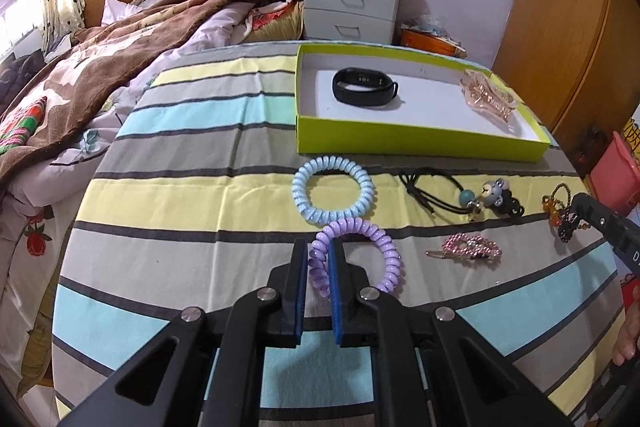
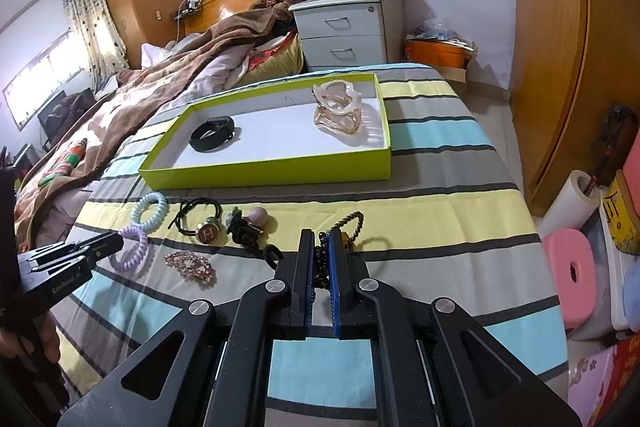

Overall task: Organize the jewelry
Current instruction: 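Carry the purple hair tie and beaded bracelet over the green box with both tools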

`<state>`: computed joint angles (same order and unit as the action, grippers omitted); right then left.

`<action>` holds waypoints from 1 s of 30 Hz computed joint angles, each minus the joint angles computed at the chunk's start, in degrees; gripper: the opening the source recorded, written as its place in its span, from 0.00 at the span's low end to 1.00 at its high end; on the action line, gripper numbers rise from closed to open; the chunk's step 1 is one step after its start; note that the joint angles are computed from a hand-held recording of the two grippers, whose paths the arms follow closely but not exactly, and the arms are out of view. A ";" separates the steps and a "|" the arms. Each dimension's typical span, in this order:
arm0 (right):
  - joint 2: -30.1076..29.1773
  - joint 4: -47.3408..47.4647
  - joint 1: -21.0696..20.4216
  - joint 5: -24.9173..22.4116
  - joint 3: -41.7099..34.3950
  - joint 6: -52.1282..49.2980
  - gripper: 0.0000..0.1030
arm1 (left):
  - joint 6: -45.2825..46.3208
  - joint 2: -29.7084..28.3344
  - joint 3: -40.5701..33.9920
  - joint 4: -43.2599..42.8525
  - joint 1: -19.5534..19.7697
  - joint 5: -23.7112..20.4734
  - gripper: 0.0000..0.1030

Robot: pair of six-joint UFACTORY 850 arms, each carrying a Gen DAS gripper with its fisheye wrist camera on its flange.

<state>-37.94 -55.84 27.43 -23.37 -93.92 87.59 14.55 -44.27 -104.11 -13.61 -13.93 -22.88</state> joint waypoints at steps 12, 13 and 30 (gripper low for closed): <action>1.22 -3.18 0.63 0.02 0.18 1.72 0.06 | 3.78 1.78 1.10 -4.03 0.51 0.62 0.10; 1.45 -3.72 0.66 0.22 0.36 2.21 0.06 | 3.99 1.92 1.07 -4.28 0.55 0.67 0.10; -0.34 0.52 -1.03 2.51 -6.72 -6.06 0.06 | 6.55 0.05 -6.08 -7.18 0.52 -1.37 0.10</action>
<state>-38.27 -55.33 26.41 -20.86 -100.64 81.53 21.10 -44.22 -110.18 -20.79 -13.41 -24.25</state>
